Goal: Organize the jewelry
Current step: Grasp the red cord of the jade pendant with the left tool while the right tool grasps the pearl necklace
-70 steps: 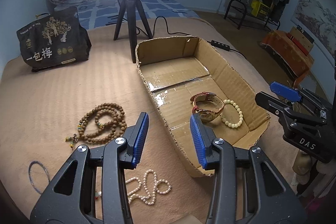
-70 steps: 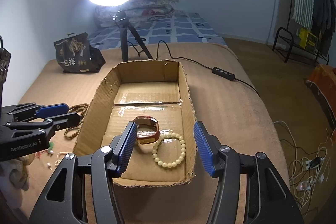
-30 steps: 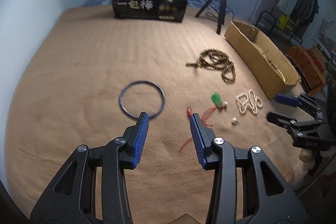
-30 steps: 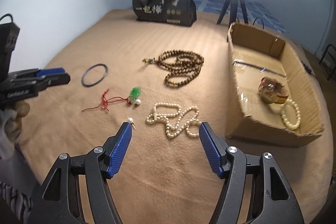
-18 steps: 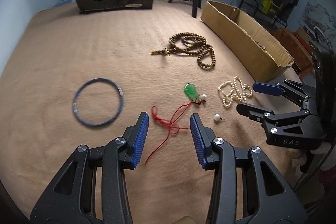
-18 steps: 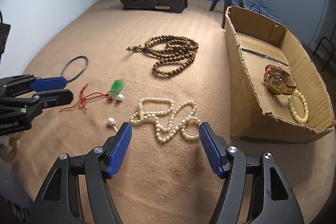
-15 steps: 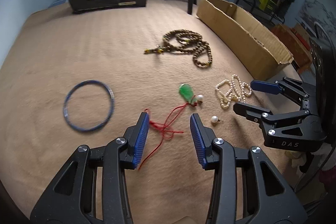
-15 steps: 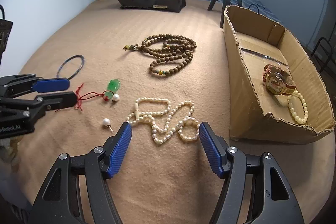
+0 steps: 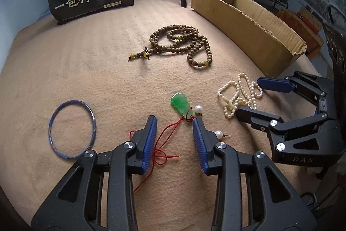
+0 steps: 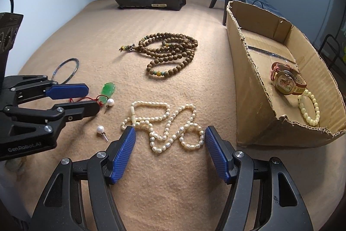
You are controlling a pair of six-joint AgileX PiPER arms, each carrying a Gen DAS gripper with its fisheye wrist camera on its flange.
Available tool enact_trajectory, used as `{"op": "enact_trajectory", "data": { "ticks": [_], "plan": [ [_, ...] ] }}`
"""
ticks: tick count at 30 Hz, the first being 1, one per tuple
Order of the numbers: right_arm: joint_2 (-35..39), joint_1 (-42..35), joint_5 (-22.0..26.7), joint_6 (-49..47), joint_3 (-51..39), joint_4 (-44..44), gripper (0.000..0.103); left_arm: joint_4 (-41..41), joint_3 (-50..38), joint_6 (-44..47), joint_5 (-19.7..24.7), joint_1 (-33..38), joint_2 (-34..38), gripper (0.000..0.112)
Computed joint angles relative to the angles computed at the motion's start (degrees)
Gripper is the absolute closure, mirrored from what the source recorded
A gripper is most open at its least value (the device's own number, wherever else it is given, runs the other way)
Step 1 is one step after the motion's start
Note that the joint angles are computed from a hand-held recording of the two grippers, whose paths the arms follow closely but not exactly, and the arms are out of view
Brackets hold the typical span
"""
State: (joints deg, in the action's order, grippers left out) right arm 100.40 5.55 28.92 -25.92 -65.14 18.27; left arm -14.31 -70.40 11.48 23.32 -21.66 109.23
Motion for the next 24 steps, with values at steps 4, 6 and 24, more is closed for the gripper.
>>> {"op": "enact_trajectory", "data": {
  "ticks": [4, 6, 24],
  "plan": [
    [0.5, 0.2, 0.3, 0.7, -0.5, -0.8, 0.037, 0.6, 0.8, 0.4, 0.1, 0.7, 0.0, 0.08],
    [1.0, 0.4, 0.4, 1.3, -0.9, -1.3, 0.037, 1.8, 1.4, -0.4, -0.1, 0.8, -0.2, 0.088],
    [3.8, -1.4, 2.9, -9.1, -3.1, 9.3, 0.095, -6.5, 6.3, 2.4, -3.3, 2.6, -3.0, 0.112]
  ]
}}
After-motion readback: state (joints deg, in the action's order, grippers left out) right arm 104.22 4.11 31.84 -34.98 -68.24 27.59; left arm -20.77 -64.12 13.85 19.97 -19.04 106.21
